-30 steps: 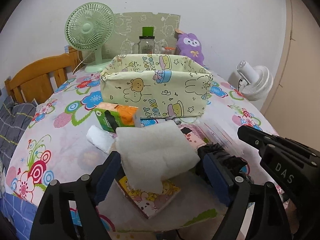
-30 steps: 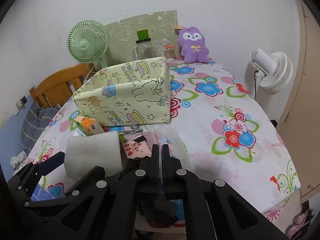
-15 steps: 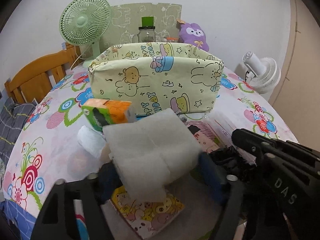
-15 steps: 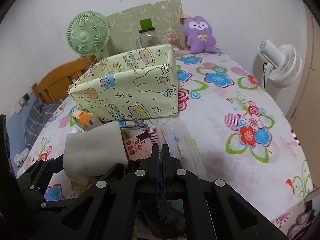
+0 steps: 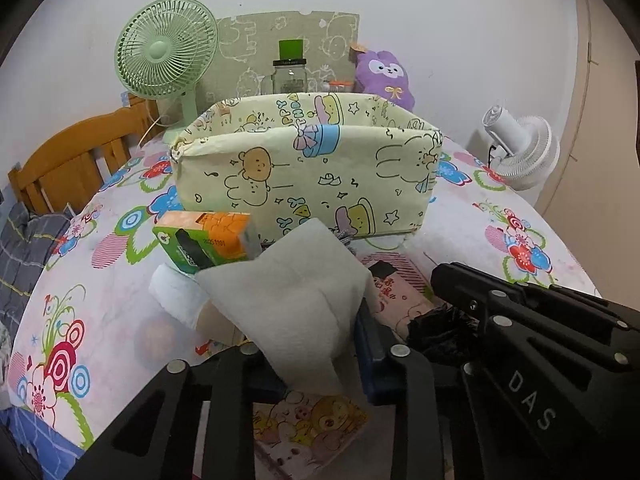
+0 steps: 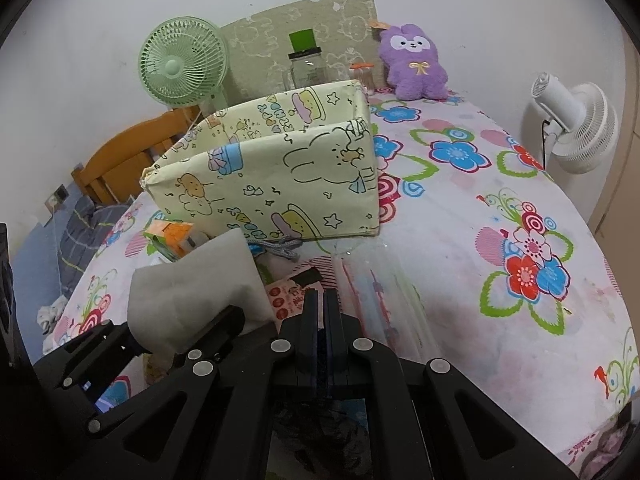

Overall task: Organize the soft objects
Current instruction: 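Lift the white tissue pack with the left gripper and carry it over the basket, then lower the tissue pack into the basket and open the left gripper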

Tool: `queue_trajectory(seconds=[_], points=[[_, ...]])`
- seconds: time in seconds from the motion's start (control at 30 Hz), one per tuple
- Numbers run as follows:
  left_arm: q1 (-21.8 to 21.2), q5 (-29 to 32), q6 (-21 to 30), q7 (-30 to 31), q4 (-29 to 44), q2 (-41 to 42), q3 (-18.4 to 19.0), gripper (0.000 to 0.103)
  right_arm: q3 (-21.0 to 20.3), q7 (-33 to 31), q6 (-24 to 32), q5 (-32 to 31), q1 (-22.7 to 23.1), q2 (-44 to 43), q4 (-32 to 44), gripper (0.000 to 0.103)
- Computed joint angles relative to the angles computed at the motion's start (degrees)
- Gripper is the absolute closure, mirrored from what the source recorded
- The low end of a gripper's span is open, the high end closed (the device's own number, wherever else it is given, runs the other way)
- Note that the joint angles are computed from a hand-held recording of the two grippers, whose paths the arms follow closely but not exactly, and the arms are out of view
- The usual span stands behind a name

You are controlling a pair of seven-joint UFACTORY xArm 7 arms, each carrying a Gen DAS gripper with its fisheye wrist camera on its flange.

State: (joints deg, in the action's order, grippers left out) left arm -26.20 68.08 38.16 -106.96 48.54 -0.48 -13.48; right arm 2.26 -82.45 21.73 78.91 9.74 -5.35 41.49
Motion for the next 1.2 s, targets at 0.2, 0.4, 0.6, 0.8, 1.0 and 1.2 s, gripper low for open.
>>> queue_trajectory(seconds=[0.2, 0.4, 0.6, 0.8, 1.0, 1.2], points=[[-0.1, 0.0, 0.8, -0.3, -0.4, -1.7, -0.6, 0.080, -0.2, -0.5, 0.4, 0.8, 0.1, -1.5, -0.4, 0.097], [0.1, -0.2, 2.3, 0.2, -0.5, -4.5, -1.9, 0.080, -0.8, -0.4, 0.8, 0.9, 0.6, -4.9, -1.3, 0.097], [0.9, -0.6, 3.5, 1.2, -0.3, -6.8, -3.1, 0.080, -1.7, 0.8, 1.1, -0.1, 1.6, -8.1, -1.6, 0.097], [2.2, -0.8, 3.9, 2.8, 0.2, -8.7, -3.8, 0.080, -2.5, 2.3, 0.9, -1.4, 2.8, -9.9, -0.8, 0.097], [4.0, -0.4, 3.3, 4.7, 1.4, -9.6, -3.9, 0.080, -2.9, 3.4, 0.3, -2.0, 3.9, -10.0, 1.1, 0.097], [5.8, 0.7, 1.5, 6.4, 3.2, -8.8, -3.0, 0.080, -2.6, 5.1, -0.6, -2.8, 4.3, -7.8, 4.8, 0.097]])
